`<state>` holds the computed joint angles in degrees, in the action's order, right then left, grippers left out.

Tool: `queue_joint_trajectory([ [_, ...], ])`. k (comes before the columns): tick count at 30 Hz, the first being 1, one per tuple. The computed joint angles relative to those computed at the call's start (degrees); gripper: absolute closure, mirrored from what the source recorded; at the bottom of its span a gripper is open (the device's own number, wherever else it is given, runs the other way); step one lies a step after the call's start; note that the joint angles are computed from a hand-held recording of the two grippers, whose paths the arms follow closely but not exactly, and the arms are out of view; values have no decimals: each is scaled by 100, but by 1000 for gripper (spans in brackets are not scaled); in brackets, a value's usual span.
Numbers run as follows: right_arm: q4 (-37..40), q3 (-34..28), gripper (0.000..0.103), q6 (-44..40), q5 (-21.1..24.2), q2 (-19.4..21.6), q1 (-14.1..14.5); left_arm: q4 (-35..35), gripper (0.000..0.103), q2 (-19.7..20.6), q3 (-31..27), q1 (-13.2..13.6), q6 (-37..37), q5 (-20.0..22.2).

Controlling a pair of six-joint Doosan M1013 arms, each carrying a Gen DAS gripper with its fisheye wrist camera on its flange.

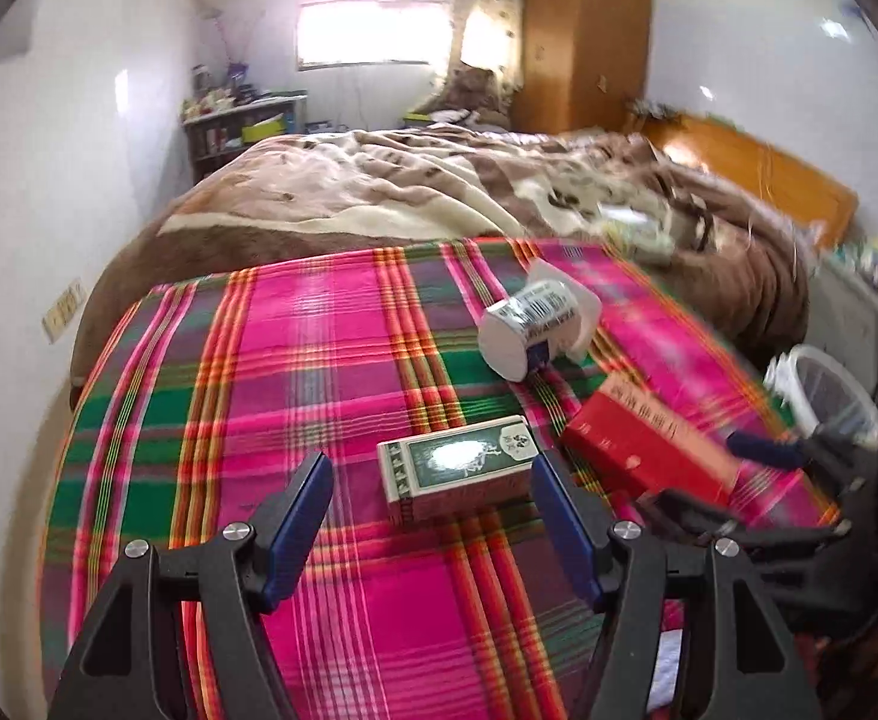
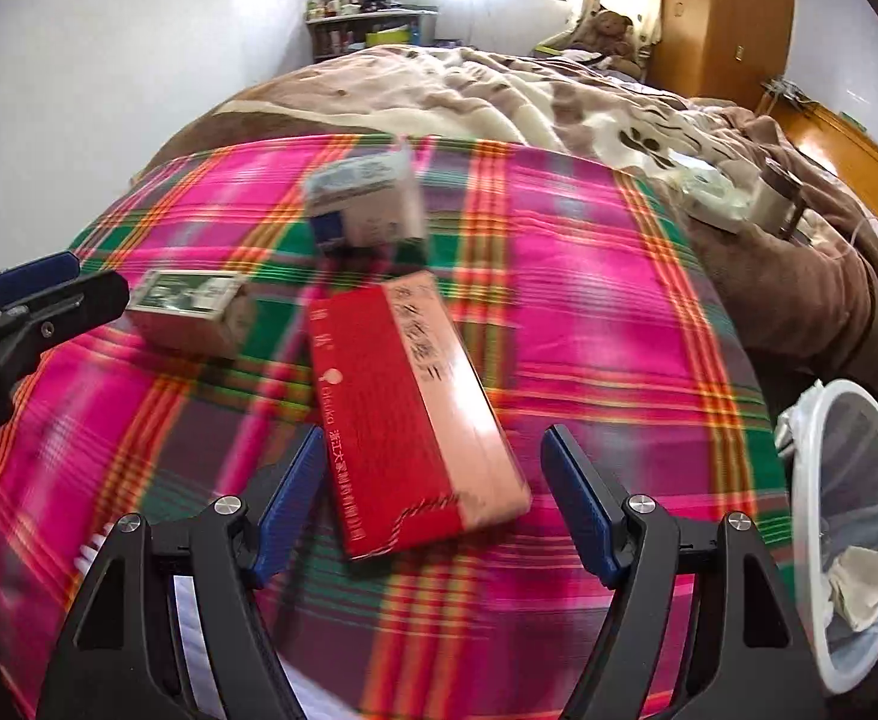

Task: Collect trash
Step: 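Grasp the green-and-white medicine box with the left tool while the right tool grasps the red medicine box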

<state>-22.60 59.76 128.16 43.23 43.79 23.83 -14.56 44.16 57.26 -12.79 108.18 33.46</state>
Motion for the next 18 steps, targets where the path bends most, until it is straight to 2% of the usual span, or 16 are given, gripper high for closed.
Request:
queue_joint_trajectory([
  [2, 87, 33, 28, 36, -26, -16, -58, -41, 35, 109, -192, -14, 237, 243],
  [5, 160, 54, 28, -72, -77, -27, -92, 376, 35, 270, -472, -73, 212, 556],
  [7, 602, 2, 28, -620, -128, 2, -140, 497, 35, 362, -614, -88, 349, 763],
  [9, 928, -77, 28, -1167, -111, 53, -159, 655, 35, 434, -715, -111, 456, 872],
  [11, 575, -136, 28, -1085, -50, 97, -115, 944, 35, 471, -763, -143, 318, 843],
  [13, 417, -218, 28, -1045, 37, 145, -106, 797, 35, 510, -838, -134, 484, 895],
  [15, 575, -272, 28, -1190, 67, 168, -140, 652, 35, 572, -948, -121, 683, 961],
  [18, 637, -330, 28, -1415, 53, 194, -154, 789, 35, 672, -1123, -141, 572, 1060],
])
